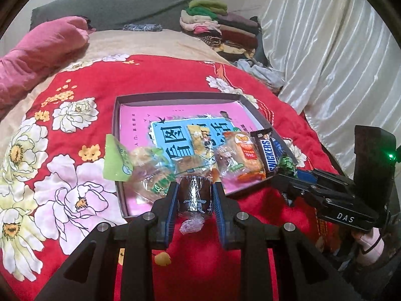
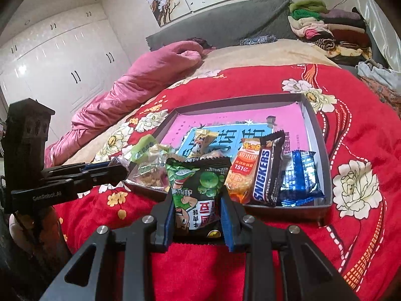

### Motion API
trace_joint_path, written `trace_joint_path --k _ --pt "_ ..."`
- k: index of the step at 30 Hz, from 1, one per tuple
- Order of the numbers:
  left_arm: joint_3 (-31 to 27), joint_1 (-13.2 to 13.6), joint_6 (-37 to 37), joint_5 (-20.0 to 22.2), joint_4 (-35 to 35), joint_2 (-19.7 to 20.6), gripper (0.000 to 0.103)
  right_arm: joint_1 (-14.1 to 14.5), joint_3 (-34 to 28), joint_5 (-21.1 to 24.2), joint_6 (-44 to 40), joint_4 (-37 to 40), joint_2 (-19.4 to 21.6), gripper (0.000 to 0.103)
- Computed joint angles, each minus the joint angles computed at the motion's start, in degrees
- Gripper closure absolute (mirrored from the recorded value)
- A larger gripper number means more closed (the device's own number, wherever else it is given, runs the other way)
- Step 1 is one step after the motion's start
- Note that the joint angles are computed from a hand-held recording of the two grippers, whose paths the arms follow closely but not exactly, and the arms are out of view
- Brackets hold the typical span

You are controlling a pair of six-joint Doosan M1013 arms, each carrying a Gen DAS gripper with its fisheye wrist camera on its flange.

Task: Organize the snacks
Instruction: 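Carry the green packet and brown candy over the tray with both tools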

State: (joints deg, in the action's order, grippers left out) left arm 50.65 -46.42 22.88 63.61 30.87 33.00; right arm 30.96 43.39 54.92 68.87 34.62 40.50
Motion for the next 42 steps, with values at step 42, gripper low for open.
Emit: trace_joint_path --k 42 --pt "-10.1 1.5 4.8 5.7 -3.3 7.5 0.076 0.3 -4.3 -5.2 4.6 -4.1 2.5 0.071"
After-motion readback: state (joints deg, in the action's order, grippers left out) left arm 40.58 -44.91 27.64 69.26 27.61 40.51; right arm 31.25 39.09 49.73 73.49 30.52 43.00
